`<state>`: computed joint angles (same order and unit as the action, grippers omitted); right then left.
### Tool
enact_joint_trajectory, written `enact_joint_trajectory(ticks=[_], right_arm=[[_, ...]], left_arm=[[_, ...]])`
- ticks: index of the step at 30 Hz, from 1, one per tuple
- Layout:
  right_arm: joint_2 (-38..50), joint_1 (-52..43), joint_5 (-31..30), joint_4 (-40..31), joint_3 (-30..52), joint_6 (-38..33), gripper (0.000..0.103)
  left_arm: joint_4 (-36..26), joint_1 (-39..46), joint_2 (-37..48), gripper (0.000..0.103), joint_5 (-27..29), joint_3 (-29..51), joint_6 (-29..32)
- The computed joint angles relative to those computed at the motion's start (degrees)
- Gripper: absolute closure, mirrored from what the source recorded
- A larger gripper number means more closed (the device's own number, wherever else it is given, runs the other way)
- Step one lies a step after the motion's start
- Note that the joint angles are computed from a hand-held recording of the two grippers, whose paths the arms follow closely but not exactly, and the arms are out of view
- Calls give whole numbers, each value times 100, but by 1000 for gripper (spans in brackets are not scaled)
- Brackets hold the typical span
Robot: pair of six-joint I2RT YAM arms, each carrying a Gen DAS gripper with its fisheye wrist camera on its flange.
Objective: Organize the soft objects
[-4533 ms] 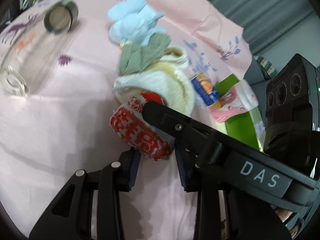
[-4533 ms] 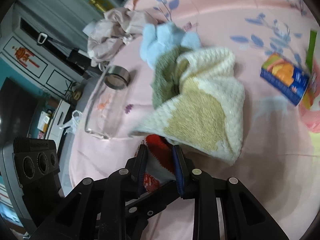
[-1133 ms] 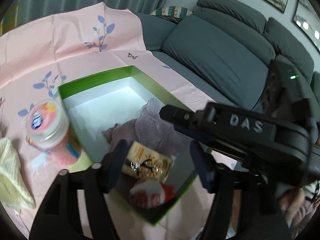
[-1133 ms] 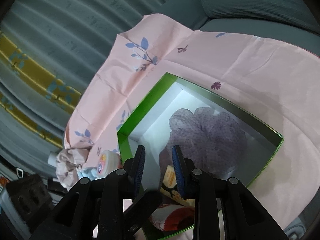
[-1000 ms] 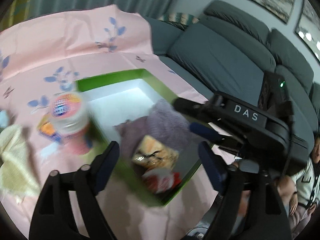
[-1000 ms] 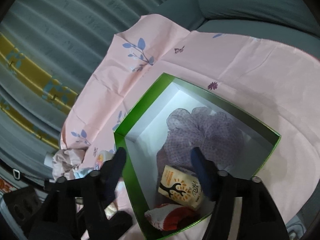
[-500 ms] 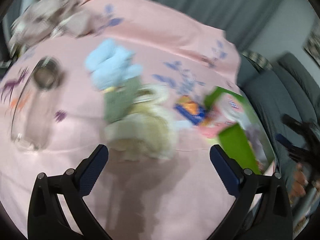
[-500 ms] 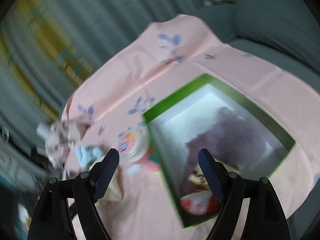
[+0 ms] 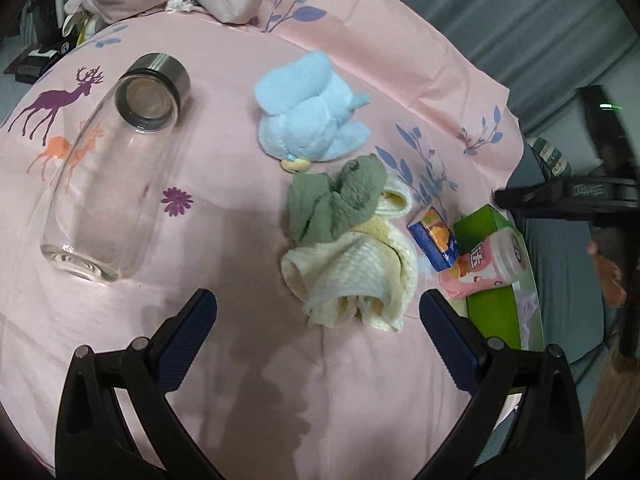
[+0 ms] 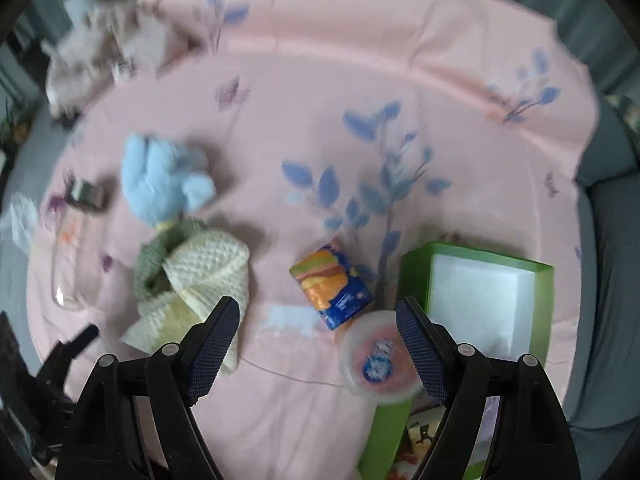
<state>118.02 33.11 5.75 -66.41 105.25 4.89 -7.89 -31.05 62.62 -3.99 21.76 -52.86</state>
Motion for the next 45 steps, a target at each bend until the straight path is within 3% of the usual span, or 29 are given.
enact_joint_trajectory(ticks=[11,16,20,23,28,29,35,36,37,39,43,45], right_arm=[[2675,165,308,-1625,2905,-555,21],[3017,116,336,-1746,3111,-705,24],[3035,-16,391,-1591,2863,-678,44],[2867,-54,377,-1317,2569,-687,48],[2016,-108,59,-484,1614,-516,80],[1779,-120,-105,-262,1319,-561,91],[1612,33,160,-277,918,-153,90],[1565,38,83,-315,921,-105,86],[1521,77,80,-411,954,-37,73],[1541,139,290,-511,1105,-38,30],[1865,116,335,-798,1548,-59,27],[2540,87,275,-1156,2423,-67,27]], left_arm=[[79,636,301,2,516,-10,139],[51,615,426,2,496,61,158],[82,632,343,2,523,26,149],[57,627,380,2,516,45,145],[1,606,278,2,448,29,129],[-38,594,248,2,399,29,132],[-243,486,-21,2,240,-26,43],[-239,497,-60,2,282,-38,46],[-224,514,-86,2,317,-49,45],[-212,557,-86,2,328,-49,36],[-229,607,-29,2,380,-22,26],[-225,622,-54,2,443,-27,57]])
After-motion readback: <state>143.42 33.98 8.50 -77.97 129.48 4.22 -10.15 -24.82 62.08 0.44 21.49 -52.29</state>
